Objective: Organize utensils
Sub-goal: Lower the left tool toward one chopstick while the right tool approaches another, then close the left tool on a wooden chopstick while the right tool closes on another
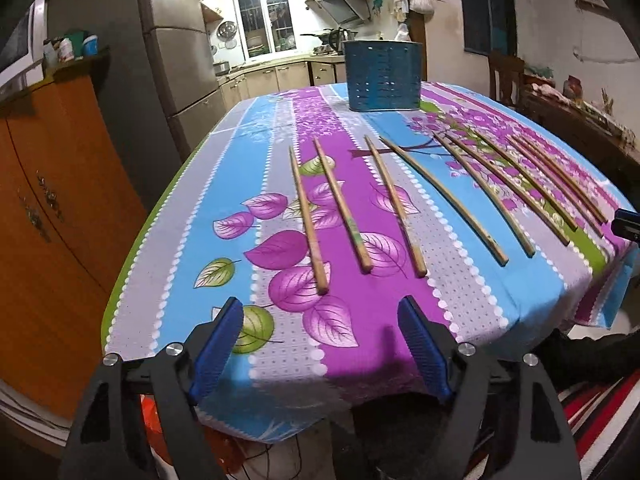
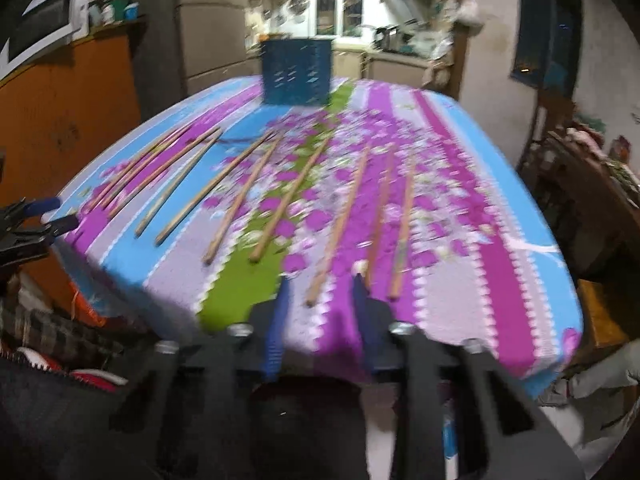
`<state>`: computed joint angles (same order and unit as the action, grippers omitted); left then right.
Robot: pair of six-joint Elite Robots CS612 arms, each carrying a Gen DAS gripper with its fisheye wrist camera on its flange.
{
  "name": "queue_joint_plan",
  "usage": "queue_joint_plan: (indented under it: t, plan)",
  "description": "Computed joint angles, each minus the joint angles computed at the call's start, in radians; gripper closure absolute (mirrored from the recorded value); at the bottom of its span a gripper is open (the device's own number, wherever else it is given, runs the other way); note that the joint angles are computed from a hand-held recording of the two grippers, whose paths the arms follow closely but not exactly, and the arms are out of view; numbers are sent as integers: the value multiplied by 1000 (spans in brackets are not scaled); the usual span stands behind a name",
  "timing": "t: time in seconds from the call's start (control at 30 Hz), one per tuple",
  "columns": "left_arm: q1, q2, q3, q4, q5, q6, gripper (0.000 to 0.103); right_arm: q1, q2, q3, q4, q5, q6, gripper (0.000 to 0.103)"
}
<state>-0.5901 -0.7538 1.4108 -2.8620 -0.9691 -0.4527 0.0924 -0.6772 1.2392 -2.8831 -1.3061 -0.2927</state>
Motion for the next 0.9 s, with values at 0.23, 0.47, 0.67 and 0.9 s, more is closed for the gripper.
queue_joint_plan:
  t: [0.23, 0.47, 0.67, 0.9]
  plan:
    - [2, 20, -7, -32, -7, 38, 23, 13, 18, -18, 16, -52, 20, 86]
    - [12, 33, -9, -94, -17, 33, 23, 16, 34, -30, -12, -54, 53, 91]
    - [28, 48, -17, -156, -58, -17, 51, 21, 37, -28, -33, -69, 58, 95]
    - [25, 59, -17, -190, -13, -16, 70, 26, 37, -28, -36, -87, 71, 95]
